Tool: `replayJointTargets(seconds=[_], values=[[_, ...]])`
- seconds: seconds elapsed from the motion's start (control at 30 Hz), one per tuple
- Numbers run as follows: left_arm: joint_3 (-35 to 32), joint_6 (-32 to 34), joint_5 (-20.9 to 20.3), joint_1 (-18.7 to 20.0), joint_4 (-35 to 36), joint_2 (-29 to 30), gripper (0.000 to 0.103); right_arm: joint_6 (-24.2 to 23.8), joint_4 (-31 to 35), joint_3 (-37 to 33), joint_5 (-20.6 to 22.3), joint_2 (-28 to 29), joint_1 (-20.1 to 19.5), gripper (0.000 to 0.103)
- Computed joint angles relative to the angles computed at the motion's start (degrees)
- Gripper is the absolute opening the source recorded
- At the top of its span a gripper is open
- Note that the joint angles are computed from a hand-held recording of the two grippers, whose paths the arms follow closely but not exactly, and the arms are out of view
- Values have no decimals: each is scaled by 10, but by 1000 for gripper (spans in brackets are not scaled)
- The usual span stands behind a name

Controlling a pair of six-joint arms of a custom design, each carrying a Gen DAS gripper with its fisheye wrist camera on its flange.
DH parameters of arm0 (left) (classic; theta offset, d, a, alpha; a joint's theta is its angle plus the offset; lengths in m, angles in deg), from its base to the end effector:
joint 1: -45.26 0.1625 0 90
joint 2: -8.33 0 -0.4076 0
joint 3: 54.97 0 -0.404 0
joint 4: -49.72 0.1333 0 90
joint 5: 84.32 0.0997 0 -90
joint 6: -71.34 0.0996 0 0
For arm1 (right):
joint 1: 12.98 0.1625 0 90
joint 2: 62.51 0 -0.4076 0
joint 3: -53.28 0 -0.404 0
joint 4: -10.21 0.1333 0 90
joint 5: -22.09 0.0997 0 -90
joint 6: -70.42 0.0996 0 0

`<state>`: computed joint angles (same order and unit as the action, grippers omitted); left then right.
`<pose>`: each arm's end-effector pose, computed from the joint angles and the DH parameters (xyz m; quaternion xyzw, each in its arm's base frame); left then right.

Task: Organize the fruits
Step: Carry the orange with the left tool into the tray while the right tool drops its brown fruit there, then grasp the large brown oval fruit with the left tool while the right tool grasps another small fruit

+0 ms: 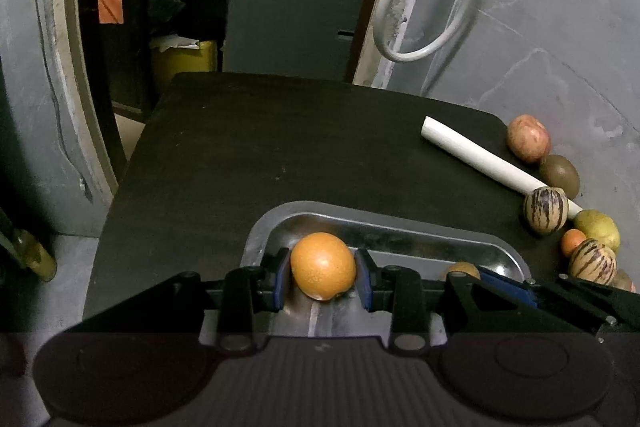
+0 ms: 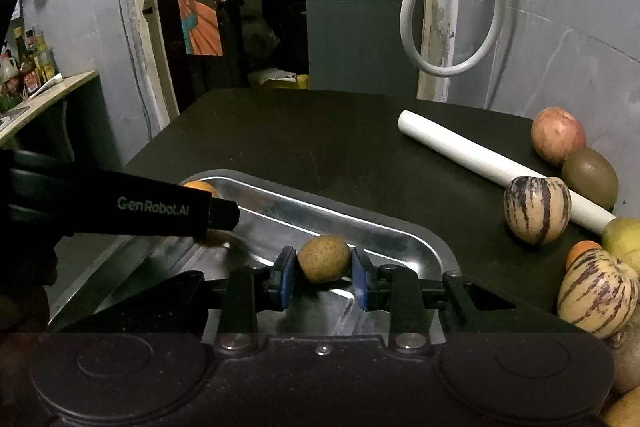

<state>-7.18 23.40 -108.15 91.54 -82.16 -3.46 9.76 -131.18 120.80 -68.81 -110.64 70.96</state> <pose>-0.4109 -0.7543 -0.0215 -0.0588 0.8352 -0.4210 0.3490 0.0476 -0.7999 0.3003 0.4389 -0.8552 0.2261 0.1579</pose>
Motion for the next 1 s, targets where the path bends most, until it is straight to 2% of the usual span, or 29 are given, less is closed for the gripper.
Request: replayJointTargets(seconds=[0.13,0.2,0.33,0.4,0.7,0.8,0.9,1.0], values=[[-9,0,-5,1,11,3,37,10,4,-3,-1,1,1,33],[-6,-3,-13,1,7,-1,47,17,2,-4,0,0,0,44],[9,7,-19,-3,-14,-9,60,23,-12,17,6,-18,-3,51],[22,6,-19,-8,-20,-15,67,24,-27,37,11,-34,-6,58],[128,53,0,-49,-120,-64,99,53,-84,143,13,-125,-19,82],[159,55,13,-66,-126,-79,102,58,-107,184,13,-159,-22,89],[196,53,9,-81,-122,-99,102,65,-130,223,12,-193,-24,96],[231,40,-3,-94,-114,-118,102,71,-147,257,8,-224,-28,99]])
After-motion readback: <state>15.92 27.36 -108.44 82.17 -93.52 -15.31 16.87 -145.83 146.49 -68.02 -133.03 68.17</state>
